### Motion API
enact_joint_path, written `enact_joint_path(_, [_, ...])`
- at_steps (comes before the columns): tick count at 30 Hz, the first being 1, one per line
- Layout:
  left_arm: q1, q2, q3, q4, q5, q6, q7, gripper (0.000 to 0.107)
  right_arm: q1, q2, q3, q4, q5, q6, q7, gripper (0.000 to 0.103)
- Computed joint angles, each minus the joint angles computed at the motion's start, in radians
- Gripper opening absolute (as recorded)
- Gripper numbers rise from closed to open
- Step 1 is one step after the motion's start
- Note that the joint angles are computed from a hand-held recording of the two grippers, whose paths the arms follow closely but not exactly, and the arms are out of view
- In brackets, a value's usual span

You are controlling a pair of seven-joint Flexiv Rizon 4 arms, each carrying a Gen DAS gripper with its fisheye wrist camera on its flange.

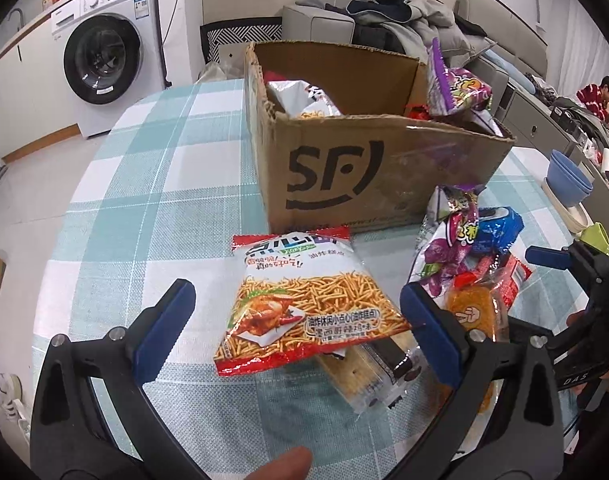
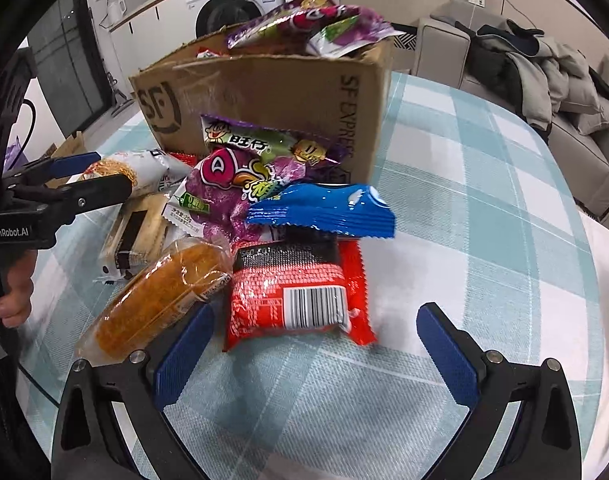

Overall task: Organize snacks
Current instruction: 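Grasp the noodle-snack bag with the left tool while the right tool grasps the red packet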

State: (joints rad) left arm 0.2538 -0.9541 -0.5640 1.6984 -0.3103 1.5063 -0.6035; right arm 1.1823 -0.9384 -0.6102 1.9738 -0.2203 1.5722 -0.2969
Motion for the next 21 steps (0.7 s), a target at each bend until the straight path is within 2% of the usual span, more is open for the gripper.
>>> enact_joint_path(4, [-0.014,-0.018,0.014,-0.033,-0.005,-0.025,0.005,0.100,-0.021,-0.005,0.011,-0.015,-0.009,-0.017,0.004,0.103])
enact_joint_path(6, [-0.019,-0.026,0.019,-0.051,-0.011,-0.046,0.014,0.088,-0.030,-0.006,0.014,-0.016,-0.013,-0.015,0.006,0.103])
enact_joint_path(8, [-0.034,-0.028,0.037,-0.068,-0.021,-0.079,0.021,0.083,-0.032,-0.006,0.010,-0.013,-0.016,-0.006,0.004,0.103])
enact_joint_path(14, [-0.013,-0.043,0.001,-0.050,-0.025,-0.020,0.067,0.079,-0.011,-0.013,-0.009,-0.006,-0.007,0.011,-0.007,0.102])
enact_joint_path(16, [0.002,-0.046,-0.018,-0.040,-0.021,-0.008,0.072,0.076,-0.001,-0.016,-0.018,-0.003,0.002,0.015,-0.008,0.099])
enact_joint_path(18, [0.013,-0.047,-0.028,-0.036,-0.016,-0.006,0.072,0.064,0.008,-0.017,-0.024,0.001,0.013,0.019,-0.011,0.093])
enact_joint_path(21, [0.035,-0.049,-0.049,-0.025,-0.015,-0.009,0.072,0.058,0.012,-0.017,-0.022,0.005,0.029,0.036,-0.023,0.085])
